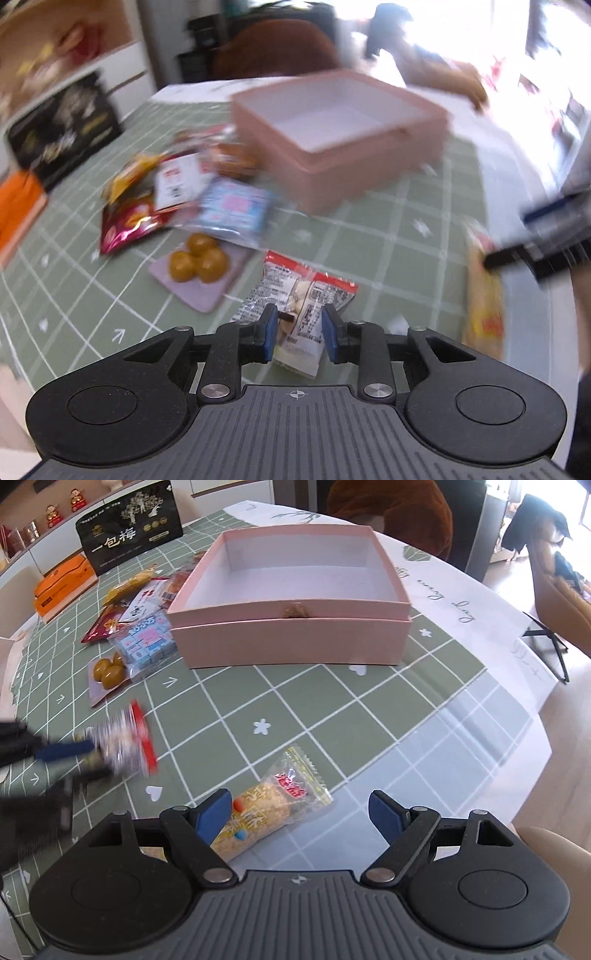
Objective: Organize snacks
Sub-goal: 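Grasp the white-red packet with the left tool while the right tool grasps the yellow bar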
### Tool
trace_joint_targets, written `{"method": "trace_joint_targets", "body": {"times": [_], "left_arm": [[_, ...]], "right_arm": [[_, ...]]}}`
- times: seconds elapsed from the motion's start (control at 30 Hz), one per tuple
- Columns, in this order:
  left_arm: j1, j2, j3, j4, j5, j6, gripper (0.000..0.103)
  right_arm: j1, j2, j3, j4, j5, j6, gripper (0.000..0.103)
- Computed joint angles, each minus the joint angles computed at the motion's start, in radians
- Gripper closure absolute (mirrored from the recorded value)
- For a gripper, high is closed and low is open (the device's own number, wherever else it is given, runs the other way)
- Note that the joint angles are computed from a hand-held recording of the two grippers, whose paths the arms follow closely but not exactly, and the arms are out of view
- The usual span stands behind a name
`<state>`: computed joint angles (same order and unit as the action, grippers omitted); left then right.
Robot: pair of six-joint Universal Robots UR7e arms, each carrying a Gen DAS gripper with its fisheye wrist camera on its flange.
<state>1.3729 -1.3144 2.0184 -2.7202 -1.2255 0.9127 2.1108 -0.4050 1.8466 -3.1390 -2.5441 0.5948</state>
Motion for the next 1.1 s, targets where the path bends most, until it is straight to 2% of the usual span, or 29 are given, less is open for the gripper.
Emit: {"method": "trace_joint_targets", "body": {"times": [0.1,0.13,0.2,0.27,0.3,0.4,0.43,0.53,0.57,0.6,0.73,0.8,0.93,1.1], "left_arm": [[0.001,-0.001,-0.055,0.161,-0.017,0.020,0.075],[-0.003,-0.003,-0.055,0.195,-0.008,0.042,0.071],[-0.015,-0.021,-0.012,0.170,0.005,0.118,0.054],[-0.022,-0.025,-0.004,0.186,0.007,0.147,0.041],[-0.021,-0.025,-0.012,0.210,-0.001,0.149,0.040],[0.000,-0.023,-0.066,0.296,-0.065,0.110,0.043],[0.007,-0.026,-0.075,0.291,-0.082,0.087,0.043],[0.007,-0.004,-0.090,0.195,-0.050,0.024,0.047],[0.006,0.008,-0.104,0.199,-0.033,0.005,0.047],[0.007,0.022,-0.127,0.239,-0.022,-0.018,0.046],[0.022,0.066,-0.207,0.362,-0.068,-0.134,0.045],[0.019,0.069,-0.207,0.368,-0.078,-0.166,0.045],[0.007,0.066,-0.165,0.339,-0.093,-0.151,0.045],[0.006,0.032,-0.117,0.296,-0.110,-0.130,0.046]], "right_arm": [[0.009,-0.005,0.009,0.010,-0.027,0.018,0.021],[0.010,-0.007,0.014,0.005,-0.025,0.020,0.021],[0.006,-0.011,0.024,-0.010,-0.012,0.021,0.021],[0.003,-0.012,0.027,-0.019,-0.001,0.019,0.021],[0.002,-0.010,0.027,-0.023,0.002,0.016,0.021],[0.003,-0.006,0.024,-0.035,0.010,0.007,0.021],[0.003,-0.006,0.023,-0.036,0.014,0.003,0.021],[0.008,-0.004,0.018,-0.032,0.029,0.002,0.021],[0.009,-0.004,0.018,-0.036,0.044,0.003,0.021],[0.008,-0.004,0.019,-0.044,0.066,0.004,0.021],[-0.001,-0.003,0.011,-0.045,0.145,0.007,0.021],[-0.001,0.002,-0.003,-0.007,0.143,0.021,0.021],[-0.012,-0.002,0.010,-0.031,0.144,0.035,0.021],[-0.022,-0.002,0.045,-0.090,0.049,0.042,0.020]]}}
